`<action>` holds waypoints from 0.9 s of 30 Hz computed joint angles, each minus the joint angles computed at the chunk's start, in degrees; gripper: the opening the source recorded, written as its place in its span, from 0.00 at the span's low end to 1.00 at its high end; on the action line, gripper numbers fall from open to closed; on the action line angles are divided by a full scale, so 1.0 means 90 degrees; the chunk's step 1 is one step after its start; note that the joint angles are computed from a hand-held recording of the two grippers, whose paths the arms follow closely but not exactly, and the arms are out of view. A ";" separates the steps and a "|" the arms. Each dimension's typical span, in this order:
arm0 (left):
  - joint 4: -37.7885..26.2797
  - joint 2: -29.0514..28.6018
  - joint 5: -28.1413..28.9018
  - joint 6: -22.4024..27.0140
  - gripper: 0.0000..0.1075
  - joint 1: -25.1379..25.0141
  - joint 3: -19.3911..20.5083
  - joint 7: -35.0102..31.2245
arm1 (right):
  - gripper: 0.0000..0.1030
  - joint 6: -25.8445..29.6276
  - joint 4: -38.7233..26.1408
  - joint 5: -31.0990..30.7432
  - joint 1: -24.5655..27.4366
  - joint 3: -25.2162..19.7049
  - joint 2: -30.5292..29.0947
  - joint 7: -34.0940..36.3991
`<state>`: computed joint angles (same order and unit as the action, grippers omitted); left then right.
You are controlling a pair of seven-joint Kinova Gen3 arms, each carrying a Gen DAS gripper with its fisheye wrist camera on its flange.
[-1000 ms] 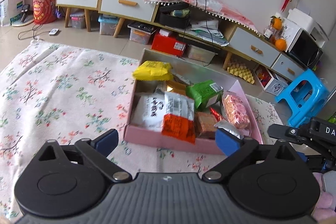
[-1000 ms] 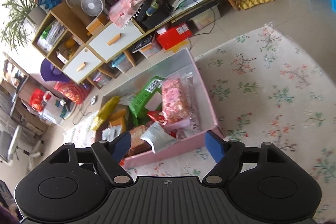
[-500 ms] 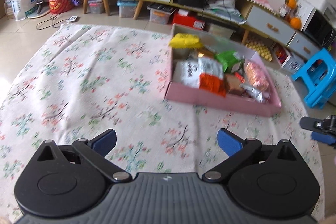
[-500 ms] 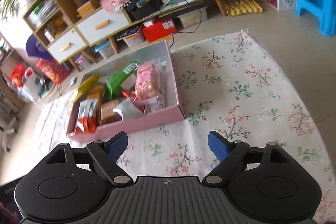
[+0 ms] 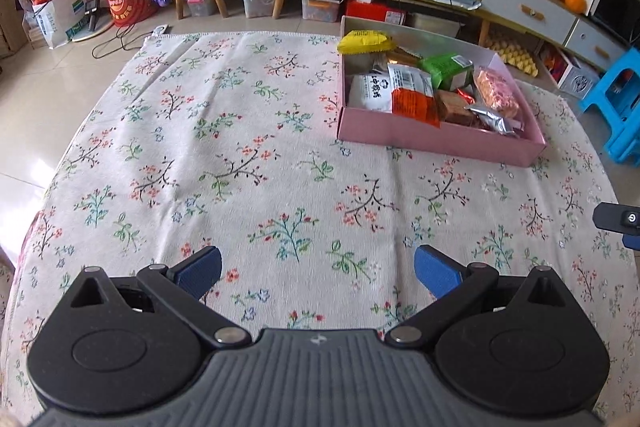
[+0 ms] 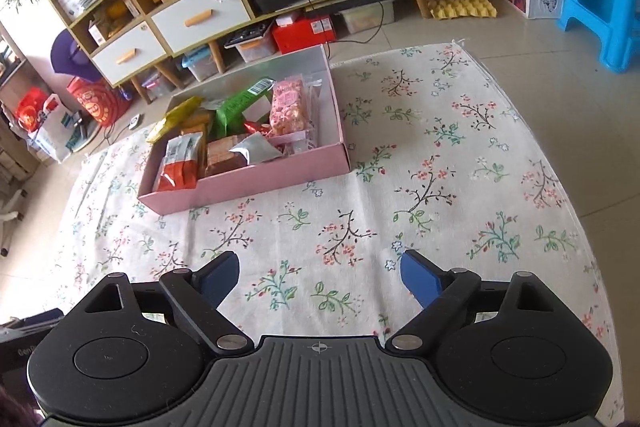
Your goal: Organize snacks
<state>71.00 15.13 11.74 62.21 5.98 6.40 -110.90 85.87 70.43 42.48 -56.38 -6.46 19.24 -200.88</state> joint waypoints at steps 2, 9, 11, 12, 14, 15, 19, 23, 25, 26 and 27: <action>-0.0011 -0.0013 -0.0051 0.0067 0.96 0.0029 -0.0011 0.0054 | 0.88 0.0096 -0.0183 -0.0010 -0.0021 -0.0003 0.0114 0.0140; 0.0078 -0.0090 -0.0258 -0.0047 0.96 0.0150 -0.0025 0.0179 | 0.88 0.0265 -0.0768 -0.0169 -0.0126 0.0154 0.0507 0.0789; 0.0057 -0.0077 -0.0268 -0.0024 0.96 0.0160 -0.0023 0.0218 | 0.88 0.0286 -0.0876 -0.0231 -0.0147 0.0214 0.0586 0.0924; 0.0037 -0.0064 -0.0258 0.0005 0.96 0.0156 -0.0019 0.0228 | 0.88 0.0275 -0.0905 -0.0262 -0.0151 0.0239 0.0613 0.0984; -0.0020 -0.0032 -0.0214 0.0096 0.96 0.0134 -0.0006 0.0219 | 0.88 0.0248 -0.0957 -0.0323 -0.0158 0.0285 0.0655 0.1066; -0.0037 -0.0020 -0.0206 0.0127 0.96 0.0133 -0.0004 0.0225 | 0.88 0.0231 -0.0959 -0.0348 -0.0167 0.0305 0.0661 0.1086; -0.0042 -0.0018 -0.0233 0.0136 0.96 0.0157 -0.0010 0.0267 | 0.88 0.0218 -0.1017 -0.0421 -0.0185 0.0358 0.0719 0.1230; -0.0037 -0.0028 -0.0225 0.0138 0.96 0.0155 -0.0006 0.0265 | 0.88 0.0213 -0.1063 -0.0461 -0.0212 0.0395 0.0757 0.1332; -0.0031 -0.0031 -0.0234 0.0140 0.96 0.0161 -0.0004 0.0258 | 0.88 0.0202 -0.1081 -0.0481 -0.0217 0.0405 0.0765 0.1379; -0.0030 -0.0032 -0.0237 0.0146 0.96 0.0163 -0.0003 0.0252 | 0.88 0.0201 -0.1090 -0.0488 -0.0221 0.0412 0.0769 0.1394; -0.0037 -0.0024 -0.0239 0.0154 0.96 0.0166 -0.0002 0.0252 | 0.88 0.0197 -0.1096 -0.0491 -0.0226 0.0418 0.0773 0.1406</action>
